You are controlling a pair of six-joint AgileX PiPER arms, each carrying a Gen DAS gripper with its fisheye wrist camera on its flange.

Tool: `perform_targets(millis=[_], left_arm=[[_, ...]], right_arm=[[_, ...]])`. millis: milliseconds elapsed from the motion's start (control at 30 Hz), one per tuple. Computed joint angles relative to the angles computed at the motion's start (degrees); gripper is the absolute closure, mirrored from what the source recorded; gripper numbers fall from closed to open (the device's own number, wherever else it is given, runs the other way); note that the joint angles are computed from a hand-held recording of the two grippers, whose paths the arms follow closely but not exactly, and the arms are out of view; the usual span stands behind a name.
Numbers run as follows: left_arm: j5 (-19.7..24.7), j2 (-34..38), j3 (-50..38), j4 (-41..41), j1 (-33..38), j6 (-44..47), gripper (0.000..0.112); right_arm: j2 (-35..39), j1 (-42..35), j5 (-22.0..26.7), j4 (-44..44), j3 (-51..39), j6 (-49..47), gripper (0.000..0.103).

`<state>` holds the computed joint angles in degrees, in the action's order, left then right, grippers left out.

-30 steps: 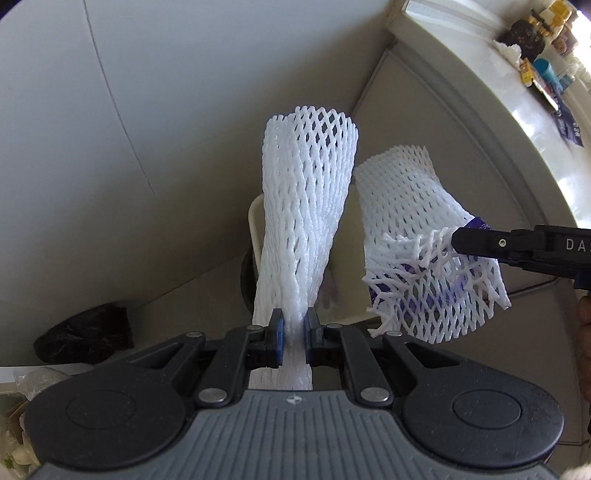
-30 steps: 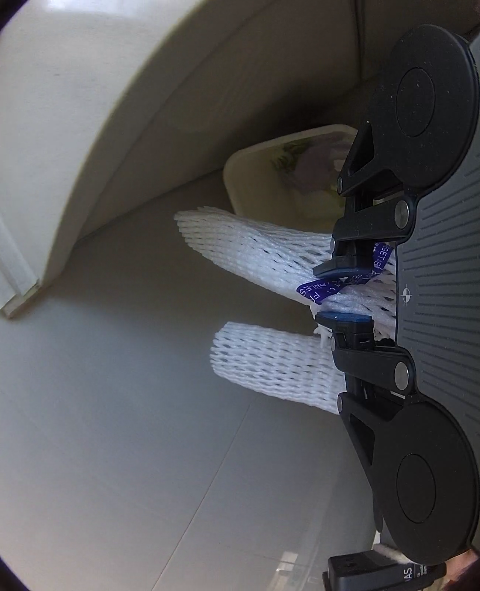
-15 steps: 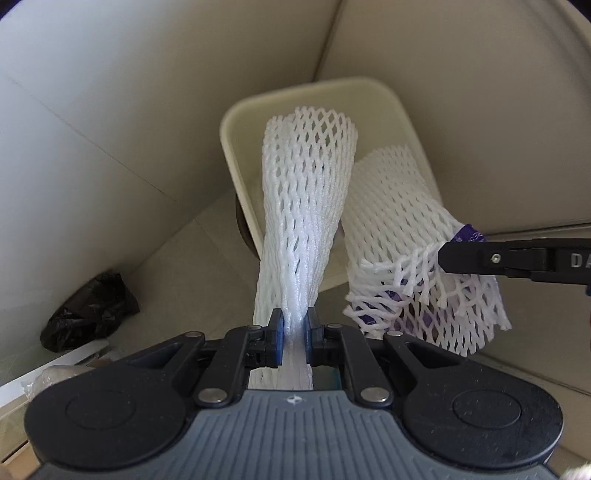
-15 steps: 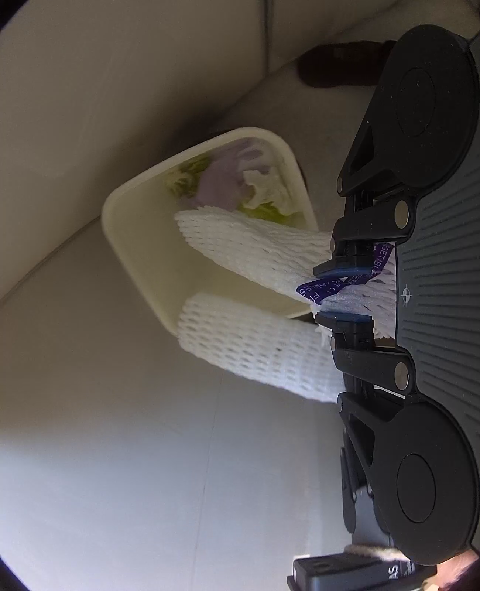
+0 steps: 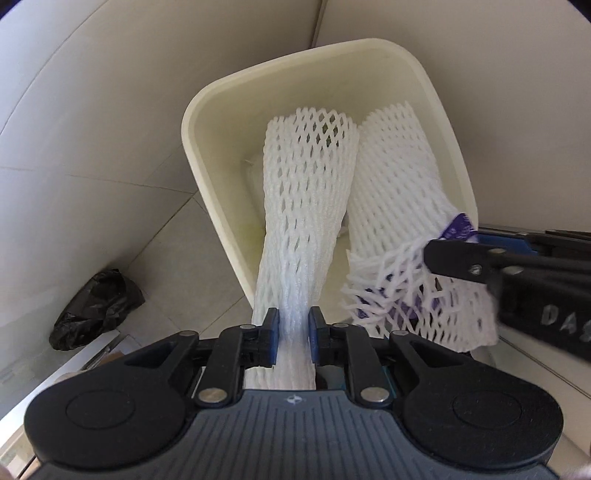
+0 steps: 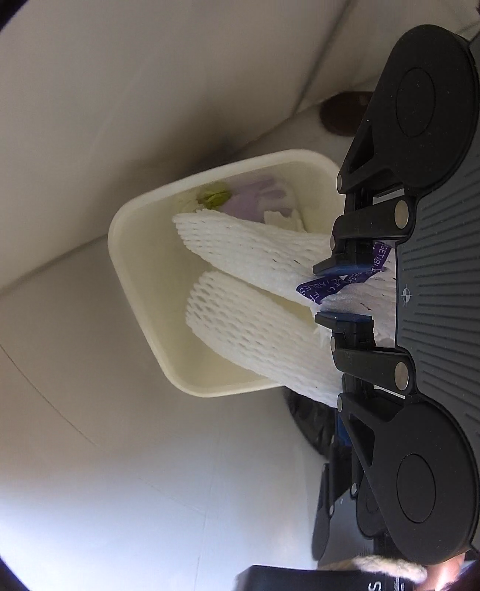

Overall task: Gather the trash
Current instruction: 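Open both grippers to drop the foam nets into the bin, then raise both open grippers back toward the remaining counter trash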

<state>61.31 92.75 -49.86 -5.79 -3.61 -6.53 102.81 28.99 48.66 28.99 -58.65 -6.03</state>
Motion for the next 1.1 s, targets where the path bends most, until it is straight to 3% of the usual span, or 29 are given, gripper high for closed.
perform_targets(millis=[233,367,433,467,500,567,1100], left_arm=[[0.50,2.62,-2.22,0.45,-0.76,-0.94,0.095],[1.82,1.88,-3.54,0.99,-2.65,-2.17,0.089],[3.26,1.15,-4.85,2.29,-4.38,-3.87,0.078],[3.63,1.04,-5.17,3.16,-5.12,-4.46,0.070],[4.04,0.88,-5.45,3.76,-5.63,-4.60,0.066],[4.19,0.54,-5.38,4.28,-5.99,-4.07,0.066],[4.44,-3.14,-3.66,7.30,-5.82,-2.15,0.051]], right_arm=[[2.41,2.60,-0.56,-2.14,-1.50,2.53,0.081],[2.77,4.16,-1.96,-3.25,-1.42,4.50,0.080],[2.71,4.99,-1.55,-4.45,-2.36,7.04,0.074],[2.90,6.15,-1.92,-5.18,-2.82,9.14,0.063],[2.26,6.64,-1.65,-5.80,-2.95,10.55,0.056],[0.78,6.91,-1.20,-6.15,-2.81,11.91,0.051],[-5.10,10.50,1.73,-8.21,-3.08,19.19,0.044]])
